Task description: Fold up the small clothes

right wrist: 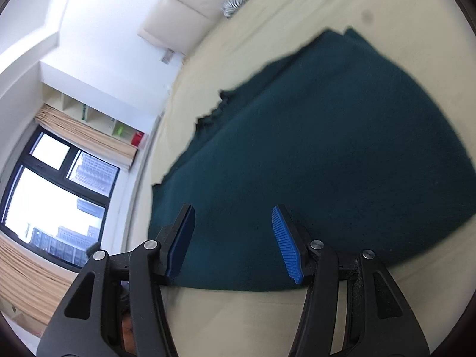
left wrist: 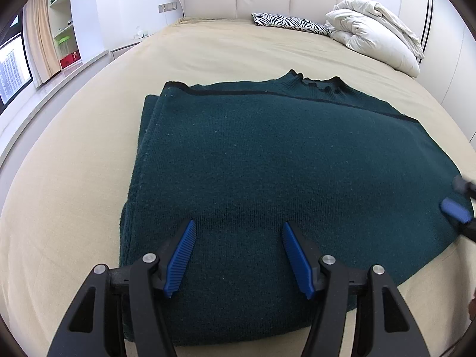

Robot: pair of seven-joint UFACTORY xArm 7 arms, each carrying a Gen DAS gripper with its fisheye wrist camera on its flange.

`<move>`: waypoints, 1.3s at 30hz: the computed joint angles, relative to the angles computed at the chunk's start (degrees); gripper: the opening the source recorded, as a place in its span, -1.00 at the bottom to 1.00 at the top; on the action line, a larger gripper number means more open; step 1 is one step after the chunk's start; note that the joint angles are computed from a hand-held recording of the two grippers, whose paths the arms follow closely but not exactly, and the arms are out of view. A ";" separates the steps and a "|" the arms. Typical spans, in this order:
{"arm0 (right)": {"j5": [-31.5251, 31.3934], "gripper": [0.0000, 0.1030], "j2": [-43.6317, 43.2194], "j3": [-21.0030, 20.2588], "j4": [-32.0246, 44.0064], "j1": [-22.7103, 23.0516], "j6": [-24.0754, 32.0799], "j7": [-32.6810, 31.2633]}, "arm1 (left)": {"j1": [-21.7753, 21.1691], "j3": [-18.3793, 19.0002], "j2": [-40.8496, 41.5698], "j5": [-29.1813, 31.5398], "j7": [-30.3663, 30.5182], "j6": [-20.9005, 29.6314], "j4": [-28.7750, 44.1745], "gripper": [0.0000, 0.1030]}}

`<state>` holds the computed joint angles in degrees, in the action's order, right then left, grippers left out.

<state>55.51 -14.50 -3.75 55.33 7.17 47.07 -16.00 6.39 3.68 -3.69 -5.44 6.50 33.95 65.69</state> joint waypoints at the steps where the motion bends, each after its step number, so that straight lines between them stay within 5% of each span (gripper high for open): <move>1: 0.78 0.02 0.34 -0.44 -0.29 -0.11 0.09 -0.66 | 0.01 0.07 0.03 -0.31 0.29 -0.04 0.00 0.23; 4: 3.10 0.02 -2.76 -1.51 -3.69 -1.48 -1.30 -2.02 | 0.02 0.18 0.00 -1.26 1.08 -0.21 -0.08 0.24; 10: -3.16 0.02 -13.01 -4.78 -11.47 -5.73 -5.87 8.40 | 0.15 0.28 -0.32 -2.55 0.74 1.18 0.80 0.24; 16: -5.33 0.21 -20.01 -7.09 -17.17 -4.61 -8.34 15.62 | -0.53 0.65 -2.16 -8.95 0.64 2.55 2.47 0.24; 19: -3.26 0.21 -17.89 -8.82 -16.91 -1.61 -7.99 15.40 | -1.60 0.93 -0.95 -15.00 4.67 4.77 4.42 0.24; 28: 6.75 0.20 -11.01 -7.27 -14.39 1.28 -13.14 16.37 | -1.30 -0.14 2.42 -20.19 4.99 6.31 6.21 0.24; 39: 1.44 0.20 -7.08 -3.40 -10.00 -0.76 -15.82 26.64 | -0.99 -0.89 4.02 -22.26 5.21 6.41 7.90 0.24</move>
